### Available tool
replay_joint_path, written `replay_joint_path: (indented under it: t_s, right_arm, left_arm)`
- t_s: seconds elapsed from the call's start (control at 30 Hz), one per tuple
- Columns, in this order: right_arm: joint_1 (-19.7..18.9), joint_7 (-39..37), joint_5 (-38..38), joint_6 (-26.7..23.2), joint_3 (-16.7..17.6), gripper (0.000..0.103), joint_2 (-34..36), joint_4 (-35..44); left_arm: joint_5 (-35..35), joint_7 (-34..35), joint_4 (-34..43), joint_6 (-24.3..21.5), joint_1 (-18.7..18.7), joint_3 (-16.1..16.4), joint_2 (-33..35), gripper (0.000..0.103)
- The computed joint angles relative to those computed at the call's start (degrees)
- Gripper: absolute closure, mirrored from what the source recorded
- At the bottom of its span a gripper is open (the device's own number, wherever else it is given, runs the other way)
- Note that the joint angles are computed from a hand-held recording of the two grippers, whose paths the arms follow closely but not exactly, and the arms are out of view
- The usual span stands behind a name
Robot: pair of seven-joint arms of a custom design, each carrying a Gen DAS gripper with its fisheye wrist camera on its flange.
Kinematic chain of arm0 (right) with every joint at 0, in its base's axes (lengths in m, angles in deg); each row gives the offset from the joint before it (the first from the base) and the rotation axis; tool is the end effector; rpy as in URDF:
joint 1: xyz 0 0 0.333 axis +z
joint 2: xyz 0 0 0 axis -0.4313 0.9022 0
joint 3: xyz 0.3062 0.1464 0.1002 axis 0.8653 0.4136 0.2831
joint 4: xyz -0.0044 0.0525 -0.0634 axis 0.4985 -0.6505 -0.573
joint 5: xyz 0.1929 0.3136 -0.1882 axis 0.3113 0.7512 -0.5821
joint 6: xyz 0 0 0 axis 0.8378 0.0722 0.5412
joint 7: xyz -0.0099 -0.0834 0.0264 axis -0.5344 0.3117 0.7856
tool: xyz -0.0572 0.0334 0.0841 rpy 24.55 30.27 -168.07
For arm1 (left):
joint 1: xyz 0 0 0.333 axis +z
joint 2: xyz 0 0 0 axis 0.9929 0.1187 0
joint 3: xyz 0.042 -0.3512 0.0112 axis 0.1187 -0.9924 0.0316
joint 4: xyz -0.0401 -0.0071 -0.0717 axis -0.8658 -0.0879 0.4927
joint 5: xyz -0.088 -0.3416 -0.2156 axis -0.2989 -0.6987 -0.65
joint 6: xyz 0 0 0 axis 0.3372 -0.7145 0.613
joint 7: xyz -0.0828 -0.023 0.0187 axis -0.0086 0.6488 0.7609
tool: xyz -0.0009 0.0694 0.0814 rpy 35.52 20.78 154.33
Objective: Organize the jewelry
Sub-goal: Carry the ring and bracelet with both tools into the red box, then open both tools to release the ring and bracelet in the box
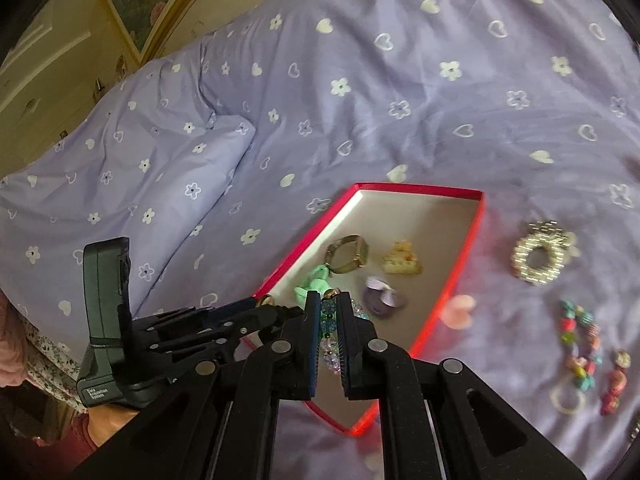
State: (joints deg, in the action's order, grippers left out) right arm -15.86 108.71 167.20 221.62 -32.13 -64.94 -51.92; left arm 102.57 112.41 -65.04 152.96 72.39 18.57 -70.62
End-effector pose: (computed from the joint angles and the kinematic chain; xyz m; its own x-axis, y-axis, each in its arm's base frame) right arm 0.6122 0.1197 0.4244 0.3548 -0.8074 -0.4714 -0.7463 0.0591 -0.6630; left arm 0.6194 -0.2589 0.4040 -0.1614 -0.9718 0.1720 -0.7894 0.0225 -0.6135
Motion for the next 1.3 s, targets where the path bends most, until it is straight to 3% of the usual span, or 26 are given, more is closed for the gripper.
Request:
replay_joint_path:
  t_s: [0.2, 0.5, 0.93, 1.3]
  right_arm:
    - [0.1, 2.8, -2.5, -0.3, 0.9, 0.096, 5.0, 4.9]
    - [-1.5, 12.1, -12.2, 0.3, 2.2, 0.096, 12.0, 8.9]
    - [-2.9, 19.5, -22.2, 1.9, 3.9, 0.095, 14.0, 9.2]
    - [-4.1, 20.0, -22.4, 1.6, 5.0, 0.09, 14.0, 9.3]
  left_arm:
    - [0.3, 1.1, 4.1, -2.1, 0.3, 0.4, 3.6, 0.082]
    - [-0.4, 3.1, 9.0, -5.1, 0.6, 0.0, 8.2, 0.082]
    - [-1.5, 4.0, 10.4, -7.5, 0.5, -0.3, 9.9, 0.082]
    - [-2.4, 4.2, 10.3, -7.8, 0.6, -0.5, 9.9, 0.082]
